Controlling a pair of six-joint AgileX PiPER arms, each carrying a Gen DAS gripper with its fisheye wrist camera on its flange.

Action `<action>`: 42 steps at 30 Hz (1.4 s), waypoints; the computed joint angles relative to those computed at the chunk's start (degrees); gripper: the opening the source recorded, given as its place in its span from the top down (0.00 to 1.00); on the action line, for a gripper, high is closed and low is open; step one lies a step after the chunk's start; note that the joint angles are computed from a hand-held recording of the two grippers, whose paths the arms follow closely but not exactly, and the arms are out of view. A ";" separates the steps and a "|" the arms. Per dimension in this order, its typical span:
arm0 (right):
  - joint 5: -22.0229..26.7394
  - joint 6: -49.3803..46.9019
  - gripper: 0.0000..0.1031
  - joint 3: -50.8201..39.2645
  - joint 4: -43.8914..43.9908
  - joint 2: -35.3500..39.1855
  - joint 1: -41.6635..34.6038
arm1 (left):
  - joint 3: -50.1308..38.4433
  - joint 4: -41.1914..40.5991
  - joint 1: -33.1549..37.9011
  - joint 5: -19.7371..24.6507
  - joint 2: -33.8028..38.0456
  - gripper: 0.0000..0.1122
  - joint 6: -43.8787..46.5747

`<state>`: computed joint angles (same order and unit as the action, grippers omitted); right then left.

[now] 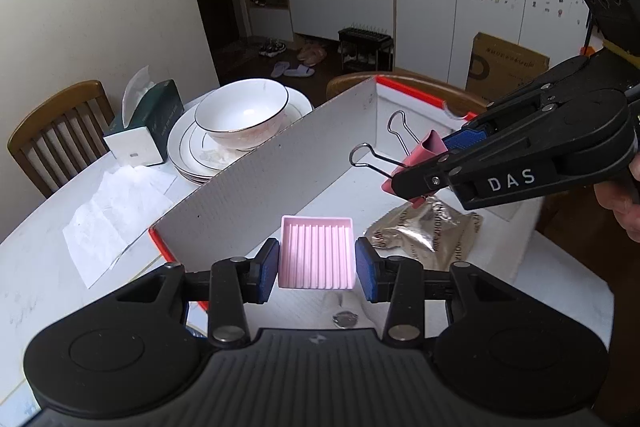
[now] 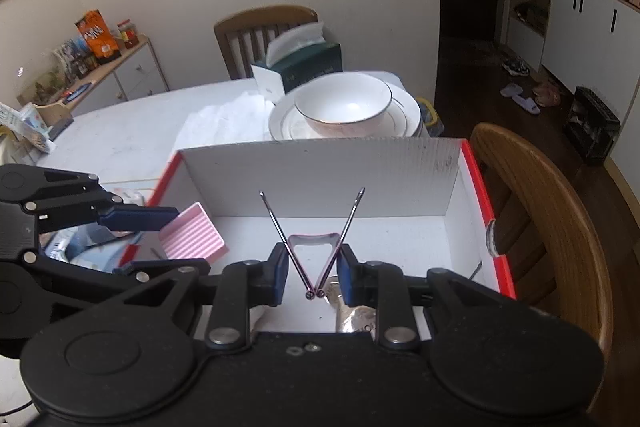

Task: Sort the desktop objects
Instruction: 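Carry the pink tray and binder clip into the red box and release them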

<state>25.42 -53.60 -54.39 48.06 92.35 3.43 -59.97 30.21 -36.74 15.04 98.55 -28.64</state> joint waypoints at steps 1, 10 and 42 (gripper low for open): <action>0.22 0.36 0.76 -0.81 -0.43 1.00 -0.06 | -1.00 -1.65 0.25 0.39 0.95 0.65 1.81; 1.54 13.53 0.76 -9.51 -13.44 10.40 1.42 | -10.14 -13.73 2.44 5.40 9.27 0.65 16.51; 8.87 30.41 0.69 -21.07 -29.50 20.69 3.04 | -28.32 -27.12 4.79 24.35 22.33 0.56 27.17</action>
